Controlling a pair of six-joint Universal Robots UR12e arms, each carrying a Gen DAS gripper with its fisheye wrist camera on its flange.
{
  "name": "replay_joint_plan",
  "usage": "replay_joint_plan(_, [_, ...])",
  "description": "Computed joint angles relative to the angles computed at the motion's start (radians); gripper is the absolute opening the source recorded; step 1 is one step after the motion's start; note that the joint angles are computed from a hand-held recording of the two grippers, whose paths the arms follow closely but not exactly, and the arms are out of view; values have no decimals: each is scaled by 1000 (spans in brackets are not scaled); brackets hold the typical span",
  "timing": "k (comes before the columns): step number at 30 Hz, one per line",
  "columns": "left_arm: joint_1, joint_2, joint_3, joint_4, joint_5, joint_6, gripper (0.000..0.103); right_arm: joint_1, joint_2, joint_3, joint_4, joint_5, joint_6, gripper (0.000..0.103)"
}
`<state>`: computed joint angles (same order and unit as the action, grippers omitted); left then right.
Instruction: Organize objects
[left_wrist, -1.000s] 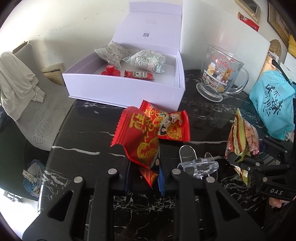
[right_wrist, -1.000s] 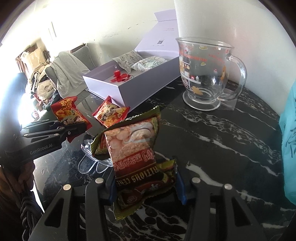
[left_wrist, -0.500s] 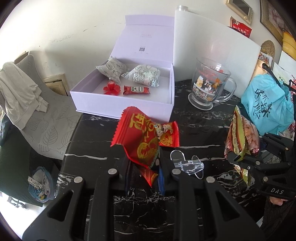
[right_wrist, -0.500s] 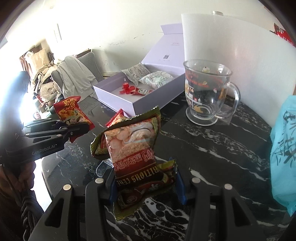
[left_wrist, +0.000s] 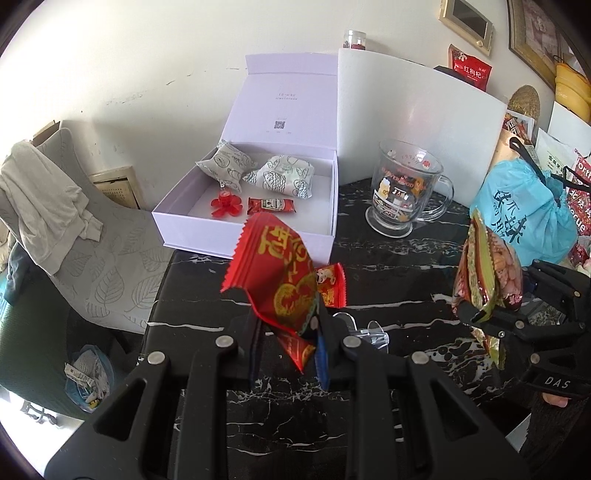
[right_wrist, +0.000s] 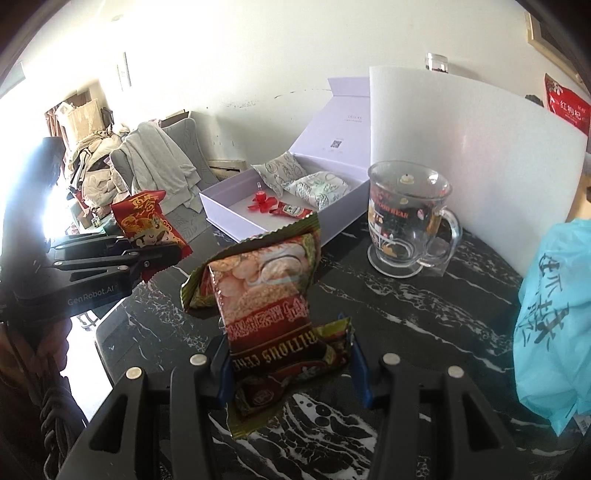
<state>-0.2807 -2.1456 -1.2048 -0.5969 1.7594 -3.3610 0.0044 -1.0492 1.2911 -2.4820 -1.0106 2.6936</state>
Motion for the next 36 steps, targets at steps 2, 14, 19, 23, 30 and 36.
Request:
replay_joint_plan(2, [3, 0, 3, -2, -8, 0, 22, 1, -1, -2, -2, -2, -1, 51])
replay_joint_plan(14, [20, -28, 65, -43, -27, 11, 22, 16, 32, -74, 34, -10, -6, 51])
replay_joint_plan(19, [25, -46, 104, -56, -18, 25, 22, 22, 60, -126, 60, -6, -5, 51])
replay_joint_plan(23, [31, -59, 130, -59, -14, 31, 22, 28, 82, -170, 73, -8, -17, 51])
replay_joint_plan(30, [41, -88, 187, -64, -3, 47, 22, 38, 126, -257, 102, -3, -37, 51])
replay_joint_plan(36, [52, -114, 240, -73, -5, 49, 22, 46, 162, -329, 124, 5, -42, 51])
